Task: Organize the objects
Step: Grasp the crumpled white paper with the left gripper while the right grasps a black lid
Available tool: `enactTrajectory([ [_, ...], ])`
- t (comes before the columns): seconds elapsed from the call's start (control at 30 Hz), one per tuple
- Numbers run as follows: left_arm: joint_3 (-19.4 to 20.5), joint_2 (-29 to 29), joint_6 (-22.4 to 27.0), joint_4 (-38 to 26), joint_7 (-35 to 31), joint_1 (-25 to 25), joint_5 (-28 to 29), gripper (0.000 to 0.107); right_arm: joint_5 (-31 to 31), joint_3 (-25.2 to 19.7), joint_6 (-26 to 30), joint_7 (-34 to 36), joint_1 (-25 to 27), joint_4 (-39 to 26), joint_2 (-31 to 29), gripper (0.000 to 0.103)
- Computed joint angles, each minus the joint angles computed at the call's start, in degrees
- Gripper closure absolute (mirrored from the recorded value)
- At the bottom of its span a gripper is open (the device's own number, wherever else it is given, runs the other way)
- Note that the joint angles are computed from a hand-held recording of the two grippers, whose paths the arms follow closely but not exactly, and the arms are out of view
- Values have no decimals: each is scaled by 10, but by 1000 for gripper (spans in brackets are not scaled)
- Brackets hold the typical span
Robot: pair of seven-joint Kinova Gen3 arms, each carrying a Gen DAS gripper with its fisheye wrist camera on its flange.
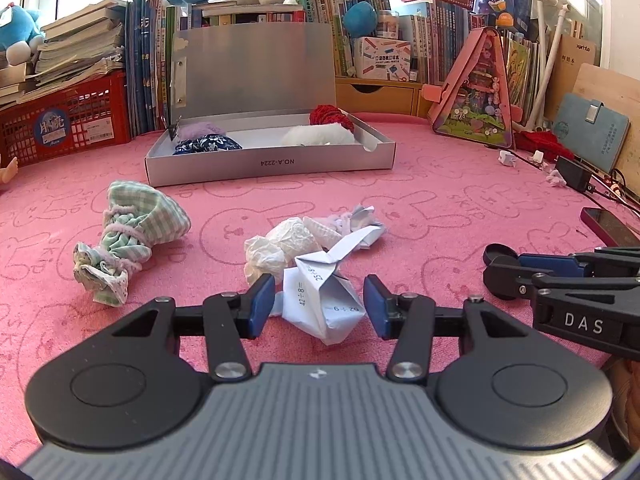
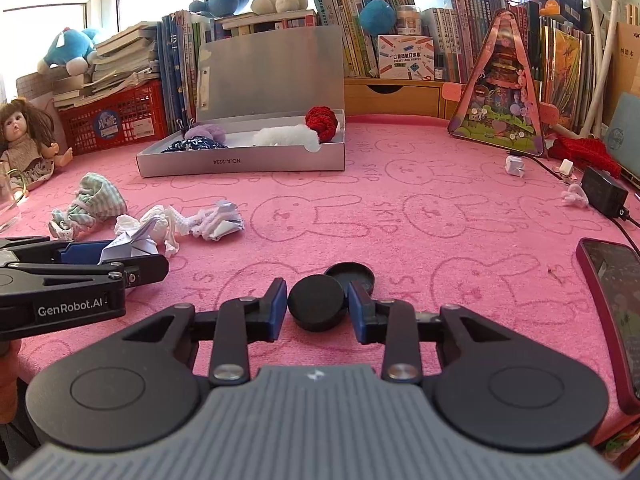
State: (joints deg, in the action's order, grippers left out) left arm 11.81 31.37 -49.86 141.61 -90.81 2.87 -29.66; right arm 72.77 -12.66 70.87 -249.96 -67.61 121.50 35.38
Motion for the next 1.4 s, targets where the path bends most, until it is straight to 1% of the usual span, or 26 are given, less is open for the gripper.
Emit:
enactTrajectory([
  [0.17,0,1,-1,1,1,1,2,52,12,-1,-6,14,1,-6,4,64],
  [0.2,0,1,0,0,2,1,2,52,11,-1,-5,18,0,-8,5,59],
  [0.27,0,1,0,1,3,0,2,52,0,2,2,29,-1,-19,13,56],
  [0.3,1,1,0,1,4,0,2,52,-12,4,9,42,-1,-29,20,48],
  [0.37,1,1,-2,2,3,0,1,52,-21,11,19,47,-8,-39,31,47],
  [0.47,0,3,-5,3,1,2,1,52,-19,16,17,50,-13,-41,33,45],
  [0.53,1,3,-3,2,1,3,2,52,-15,17,14,48,-14,-40,32,46],
  [0.6,0,3,-3,1,0,6,6,52,-10,18,9,49,-12,-39,30,57],
  [0.63,0,3,-2,1,-1,8,8,52,-7,18,7,47,-12,-38,29,59],
  [0.7,0,4,-2,0,0,9,10,52,1,19,1,39,-9,-37,26,66],
  [0.83,0,5,0,-2,1,13,18,52,19,17,-6,40,-4,-37,23,66],
  [0.9,-4,5,-3,-2,-2,20,32,52,16,18,0,56,-3,-49,28,66],
  [1.1,-2,5,4,-7,6,15,29,52,22,20,-3,64,2,-49,23,65],
  [1.17,1,3,11,-9,12,11,21,57,25,20,-1,71,2,-50,21,65],
  [1.2,4,3,11,-9,18,6,14,63,25,20,0,75,2,-52,21,65],
  [1.23,5,1,11,-8,20,6,15,66,26,20,1,76,3,-54,21,65],
  [1.4,-2,-6,1,-2,15,13,28,67,36,19,-5,69,8,-52,15,65],
])
